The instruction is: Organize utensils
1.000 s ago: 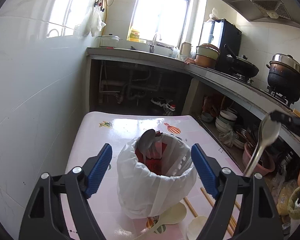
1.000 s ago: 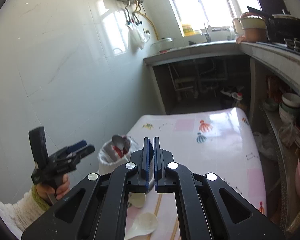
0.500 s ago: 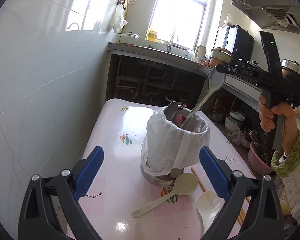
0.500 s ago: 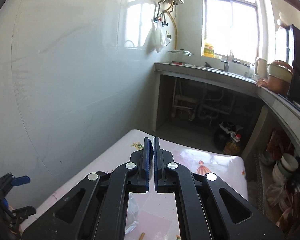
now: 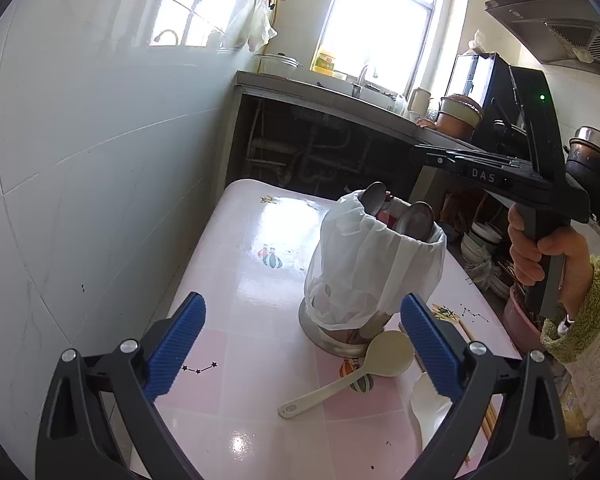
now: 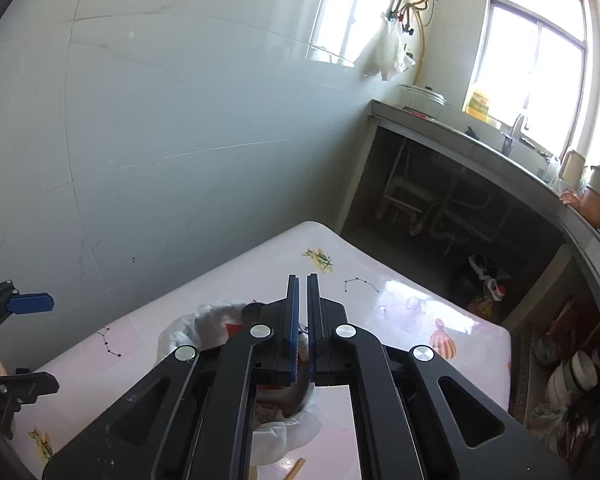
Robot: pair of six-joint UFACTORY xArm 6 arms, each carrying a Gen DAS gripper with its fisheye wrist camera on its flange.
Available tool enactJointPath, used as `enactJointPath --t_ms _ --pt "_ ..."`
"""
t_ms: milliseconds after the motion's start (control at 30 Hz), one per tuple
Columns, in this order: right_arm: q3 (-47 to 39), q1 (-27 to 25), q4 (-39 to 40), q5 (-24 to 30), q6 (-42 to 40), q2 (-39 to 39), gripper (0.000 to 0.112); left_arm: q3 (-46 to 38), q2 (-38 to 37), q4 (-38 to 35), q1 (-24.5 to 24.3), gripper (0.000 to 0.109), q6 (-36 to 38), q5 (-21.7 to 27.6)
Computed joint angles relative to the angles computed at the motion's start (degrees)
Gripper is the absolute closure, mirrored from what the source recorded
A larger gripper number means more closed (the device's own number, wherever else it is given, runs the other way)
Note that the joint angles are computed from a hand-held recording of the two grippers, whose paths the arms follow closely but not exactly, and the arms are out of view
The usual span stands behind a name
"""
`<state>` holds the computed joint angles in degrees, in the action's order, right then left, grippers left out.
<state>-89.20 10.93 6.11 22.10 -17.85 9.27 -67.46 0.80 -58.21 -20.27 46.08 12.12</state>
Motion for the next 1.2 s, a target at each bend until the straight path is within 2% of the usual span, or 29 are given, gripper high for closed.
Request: enactJointPath --t_ms 33,133,367,600,767,867,967,1100,1200 --pt "0.23 -0.05 1.46 0.05 -0.63 -0.5 0.098 -0.1 0.04 0.11 -0.09 0.012 -0.13 -0.02" --pt "0.81 -0.48 7.57 0.75 -2.75 -2.23 0.091 0.5 -0.5 -0.39 -0.35 0.012 0.62 -0.34" --pt "11.11 -4.09 24.07 5.68 -5.05 -13.49 0.084 2.35 -2.04 -2.46 -0.67 0.011 3.04 -0.93" --pt "26.84 -6.2 25.99 13.19 1.73 -24.03 0.081 3.48 -2.35 -0.12 -0.97 0.011 0.56 0.23" --pt "37.43 -5.2 29.46 14.71 5.33 -27.64 0.081 5.58 -2.61 8.62 -1.8 0.011 -6.49 -0.65" --pt "40.87 -4.51 30.02 12.87 8.16 -27.99 0.081 7.1 -2.88 14.54 -2.08 0.011 -11.44 -1.07" --pt "41.41 -4.04 27.37 9.8 10.96 -26.39 0.082 8.6 -3.31 19.19 -2.51 0.011 -15.5 -1.43" --pt "39.61 -4.66 26.87 8.31 10.23 -22.37 0.086 10.12 -3.6 23.68 -3.27 0.011 -18.45 -2.41" --pt "39.0 -5.06 27.76 8.6 8.67 -20.67 0.093 11.29 -3.07 31.69 -3.65 0.011 -23.51 -4.99"
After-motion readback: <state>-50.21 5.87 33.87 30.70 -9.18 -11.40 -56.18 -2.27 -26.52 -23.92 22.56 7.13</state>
